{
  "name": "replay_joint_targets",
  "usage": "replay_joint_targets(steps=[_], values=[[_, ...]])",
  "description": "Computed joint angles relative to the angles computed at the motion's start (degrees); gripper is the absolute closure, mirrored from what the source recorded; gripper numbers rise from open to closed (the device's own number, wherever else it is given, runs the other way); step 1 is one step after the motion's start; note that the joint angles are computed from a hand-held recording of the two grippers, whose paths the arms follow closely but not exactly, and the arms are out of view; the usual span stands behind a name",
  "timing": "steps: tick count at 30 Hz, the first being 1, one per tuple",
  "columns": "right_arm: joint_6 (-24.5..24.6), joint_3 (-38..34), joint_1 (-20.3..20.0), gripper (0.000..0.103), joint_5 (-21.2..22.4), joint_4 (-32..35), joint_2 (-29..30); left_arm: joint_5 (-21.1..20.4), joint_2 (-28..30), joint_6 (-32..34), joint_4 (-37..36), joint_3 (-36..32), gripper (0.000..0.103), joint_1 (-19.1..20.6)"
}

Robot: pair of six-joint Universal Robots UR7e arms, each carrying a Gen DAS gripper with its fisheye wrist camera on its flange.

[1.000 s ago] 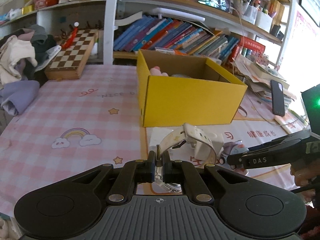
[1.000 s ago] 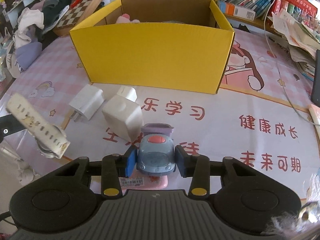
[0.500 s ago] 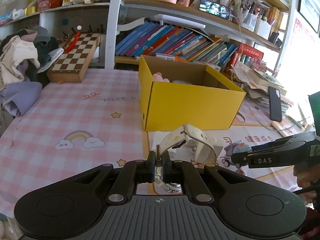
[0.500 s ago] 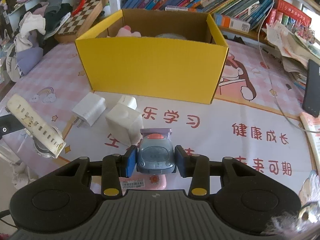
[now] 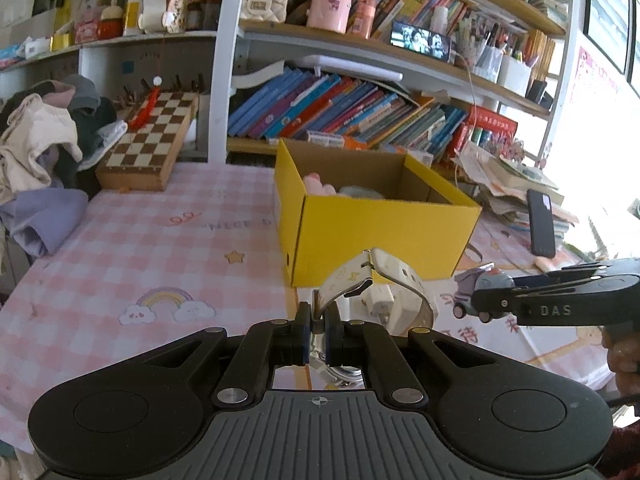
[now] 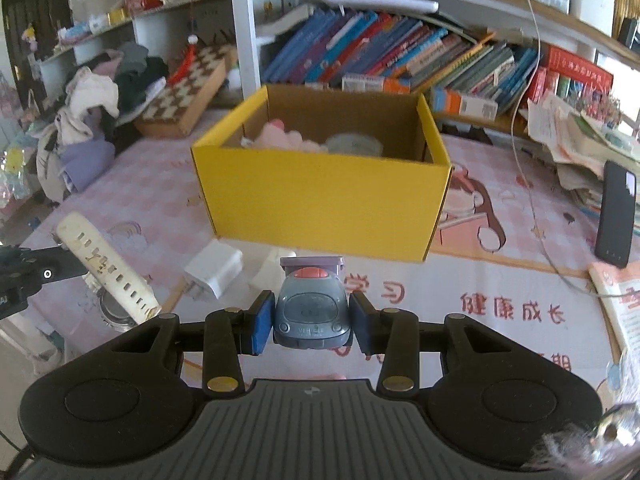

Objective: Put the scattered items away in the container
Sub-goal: 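Lift the watch with the left gripper while the right carries the car over the box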

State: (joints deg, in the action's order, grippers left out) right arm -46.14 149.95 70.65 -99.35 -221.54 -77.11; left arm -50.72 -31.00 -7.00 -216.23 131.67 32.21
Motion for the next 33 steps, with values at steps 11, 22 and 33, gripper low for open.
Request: replay_joint_targets(steps=[11, 22, 33], values=[[2.34, -1.19, 2.20, 0.065, 2.66, 2.19, -5.37, -3.04, -1.84, 7.52, -1.09, -4.22, 0.098, 1.18], [2.36, -7.59, 4.13, 0.065, 5.17, 7.02, -6.98, -5.72, -0.73, 14.86, 0.81, -13.40, 0.098, 2.77], [-2.02, -17.55, 3.54, 0.065, 7.70, 18.77, -5.04, -4.57, 3.55, 16.90, 6.99, -23.02, 0.098, 4.00]])
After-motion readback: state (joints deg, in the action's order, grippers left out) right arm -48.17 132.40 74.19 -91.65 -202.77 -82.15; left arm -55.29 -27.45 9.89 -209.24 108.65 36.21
